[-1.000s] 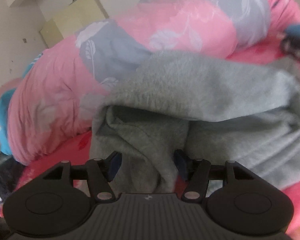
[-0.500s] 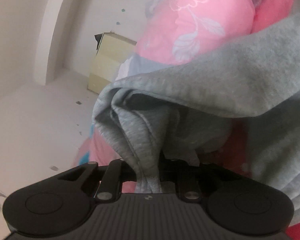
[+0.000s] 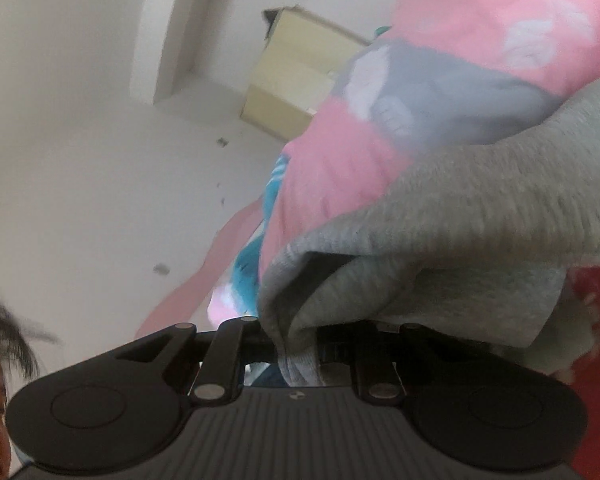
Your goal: Fold clothes
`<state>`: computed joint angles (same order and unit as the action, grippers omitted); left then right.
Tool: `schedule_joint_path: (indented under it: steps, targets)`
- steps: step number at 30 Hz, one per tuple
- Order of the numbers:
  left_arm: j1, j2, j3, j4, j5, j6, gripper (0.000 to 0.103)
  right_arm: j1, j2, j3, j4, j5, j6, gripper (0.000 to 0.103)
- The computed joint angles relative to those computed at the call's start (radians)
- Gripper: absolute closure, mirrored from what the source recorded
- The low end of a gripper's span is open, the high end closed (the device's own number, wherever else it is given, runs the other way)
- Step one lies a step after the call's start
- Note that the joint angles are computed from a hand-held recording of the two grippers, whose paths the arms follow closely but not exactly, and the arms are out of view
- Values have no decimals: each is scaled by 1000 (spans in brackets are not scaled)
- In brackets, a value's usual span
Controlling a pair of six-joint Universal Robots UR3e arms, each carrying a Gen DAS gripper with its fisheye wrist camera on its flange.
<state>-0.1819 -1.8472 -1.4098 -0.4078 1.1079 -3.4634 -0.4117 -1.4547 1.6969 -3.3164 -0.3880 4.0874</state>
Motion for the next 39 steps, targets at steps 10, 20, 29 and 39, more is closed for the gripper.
schedule_joint_path:
  steps: [10,20,29,39]
  targets:
    - [75,255,-283,272,317,5,35,147,220,-256,-363,84,302,86]
    - [235,390,-465,63,256,141,34,178,-108,137,547,-60,-440,69]
    - [372,454,-514,45,125,146,34,26,-528,-11,1565,-255,-1044,50]
    - [466,452,-501,-3,16,113,35,692,-142,-350,987,-831,-1155,50]
